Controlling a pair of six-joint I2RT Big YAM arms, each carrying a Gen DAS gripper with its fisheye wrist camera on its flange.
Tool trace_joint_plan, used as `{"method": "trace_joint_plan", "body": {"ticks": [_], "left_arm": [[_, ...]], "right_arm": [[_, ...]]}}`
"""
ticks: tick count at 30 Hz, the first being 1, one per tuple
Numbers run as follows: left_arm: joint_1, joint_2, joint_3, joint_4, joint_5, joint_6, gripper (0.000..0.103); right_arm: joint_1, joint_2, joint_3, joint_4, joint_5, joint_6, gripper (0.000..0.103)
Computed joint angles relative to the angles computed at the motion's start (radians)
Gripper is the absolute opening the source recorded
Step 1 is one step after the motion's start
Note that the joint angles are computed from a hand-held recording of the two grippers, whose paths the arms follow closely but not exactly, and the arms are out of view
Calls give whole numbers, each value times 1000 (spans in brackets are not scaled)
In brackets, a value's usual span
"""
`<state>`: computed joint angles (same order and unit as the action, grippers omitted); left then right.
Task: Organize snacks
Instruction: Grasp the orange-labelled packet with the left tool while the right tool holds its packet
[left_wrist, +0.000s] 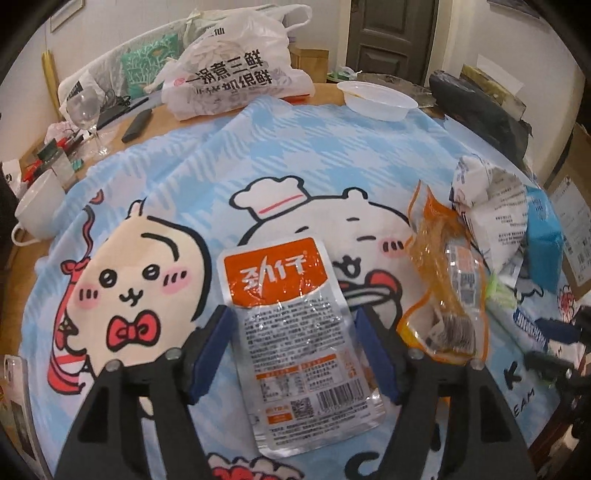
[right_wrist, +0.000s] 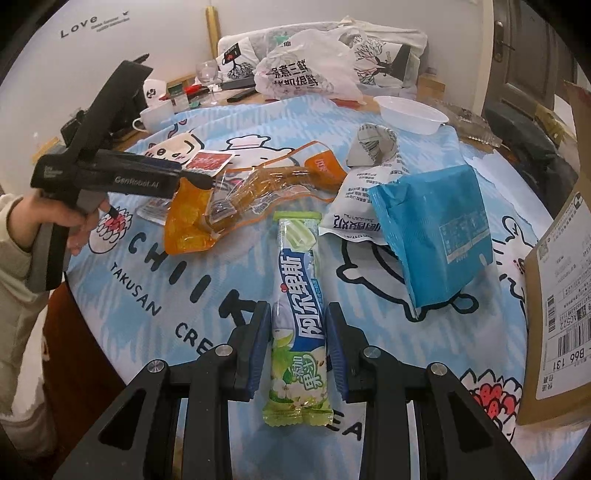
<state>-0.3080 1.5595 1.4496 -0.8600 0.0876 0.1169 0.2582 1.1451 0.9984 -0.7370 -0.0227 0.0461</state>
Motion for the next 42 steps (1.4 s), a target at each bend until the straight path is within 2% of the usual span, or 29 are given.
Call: {"method": "trace_joint_plan", "body": {"ticks": [5, 7, 11, 16, 17, 20, 24, 26, 29, 31, 32, 38, 42], "left_arm": [[24, -42, -44, -1, 13, 12, 67], [35, -61, -65, -1, 15, 8, 68], [51, -89, -98, -2, 31, 15, 78], [64, -115, -128, 3, 16, 22, 78], [68, -117, -129, 3, 13, 21, 78], [75, -122, -130, 4, 30, 13, 68], [59, -112, -119, 4, 29, -3, 69], [48, -102, -110, 4, 19, -16, 74], [27, -91, -103, 15, -23, -11, 76], [26, -89, -105, 28, -21, -16, 73], [27, -91, -108, 38, -22, -19, 65], [35, -99, -118, 47, -5, -5, 65], [42, -118, -131, 52, 16, -10, 65]], "right_arm": [[1, 1, 1, -5, 8, -3, 26], [3, 1, 1, -6, 13, -2, 26], [12, 5, 5, -9, 32, 0, 26], [16, 6, 7, -13, 37, 1, 26], [16, 6, 7, -12, 38, 1, 26], [17, 6, 7, -12, 39, 1, 26], [19, 9, 10, -13, 39, -1, 26], [22, 11, 11, -10, 43, 3, 26], [26, 19, 15, -3, 49, -1, 26], [25, 26, 19, 4, 50, -14, 26], [23, 33, 22, 11, 47, -27, 26], [25, 56, 39, 26, 59, -68, 21], [30, 48, 38, 32, 62, -52, 21]]}}
